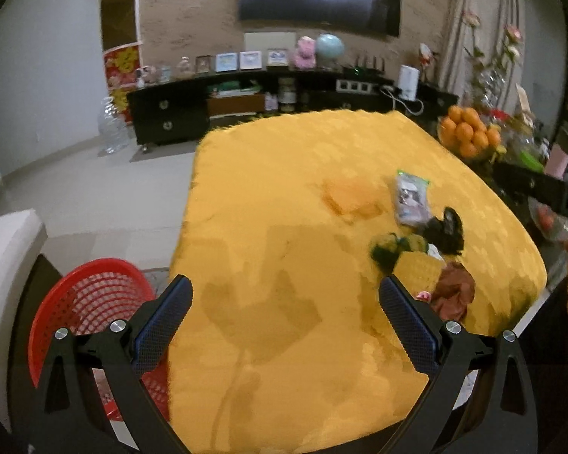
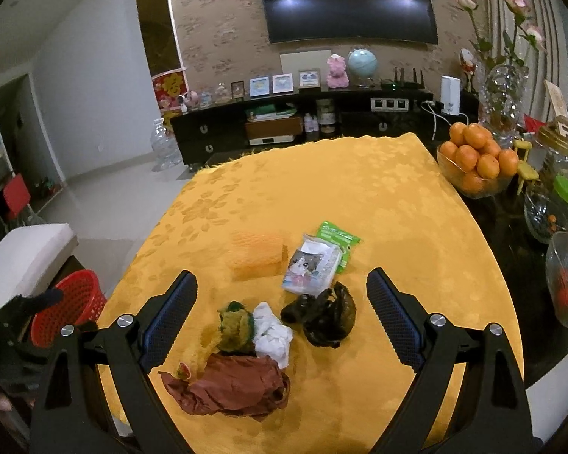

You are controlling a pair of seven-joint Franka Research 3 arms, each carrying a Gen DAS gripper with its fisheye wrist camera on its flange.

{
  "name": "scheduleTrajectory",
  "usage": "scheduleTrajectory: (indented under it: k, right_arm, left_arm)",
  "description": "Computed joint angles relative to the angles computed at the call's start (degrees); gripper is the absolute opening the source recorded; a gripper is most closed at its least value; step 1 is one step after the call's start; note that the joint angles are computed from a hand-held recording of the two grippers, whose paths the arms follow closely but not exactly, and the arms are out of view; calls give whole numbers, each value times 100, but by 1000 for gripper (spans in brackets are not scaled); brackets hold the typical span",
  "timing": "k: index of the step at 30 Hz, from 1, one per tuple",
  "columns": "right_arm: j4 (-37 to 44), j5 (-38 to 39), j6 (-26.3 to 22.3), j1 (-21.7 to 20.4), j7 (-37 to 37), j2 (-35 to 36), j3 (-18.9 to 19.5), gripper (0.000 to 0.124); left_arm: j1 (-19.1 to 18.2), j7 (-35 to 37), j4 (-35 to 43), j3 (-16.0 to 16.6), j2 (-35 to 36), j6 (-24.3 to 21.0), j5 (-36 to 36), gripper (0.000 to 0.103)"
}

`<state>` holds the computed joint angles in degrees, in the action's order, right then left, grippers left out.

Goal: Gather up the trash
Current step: 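Move both tools back over the trash pile on the table, then grasp the yellow foam fruit net with the left tool and lift it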

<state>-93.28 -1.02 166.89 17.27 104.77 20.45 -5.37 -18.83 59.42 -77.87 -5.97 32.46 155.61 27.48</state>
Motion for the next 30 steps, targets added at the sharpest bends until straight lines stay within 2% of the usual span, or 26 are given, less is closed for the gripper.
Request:
scheduleTrajectory:
  k: [10, 15, 18, 19, 21, 23, 25, 26, 30]
  right_arm:
    - [-104, 155, -4, -111, -62, -54, 52, 88]
    - [-105, 212, -56, -148, -113, -51, 74, 88]
    - [-103, 232, -77, -159, -123, -46, 77, 88]
    - [-109, 243, -83, -167, -128, -47, 81, 88]
    - [-92, 274, -115, -187, -139, -34, 93, 88]
    - [-77, 317, -143, -215, -166, -23, 118, 88]
    - [-65, 355, -160, -233, -198, -8, 141, 88]
    - [-62, 372, -166, -240, -217, -5, 153, 88]
    - [-12, 420, -198, -244, -275, 28, 178, 88]
  left_arm:
    - [62, 1310, 973, -562, 704, -280, -763, 95]
    - [-84, 2012, 1765, -697, 1249, -740, -1160, 93]
    - [-168, 2421, 2447, -762, 1695, -1297, -1470, 73]
    - [-217, 2479, 2687, -728, 1843, -1498, -1542, 64]
    - [-249, 2486, 2911, -668, 1985, -1663, -1690, 55]
    - [-255, 2469, 3002, -617, 2031, -1770, -1786, 38]
    - [-211, 2515, 2981, -639, 2029, -1798, -1903, 29]
    - [-217, 2507, 2936, -614, 2007, -1783, -1913, 26]
    - [-174, 2345, 2659, -540, 1850, -1668, -1932, 26]
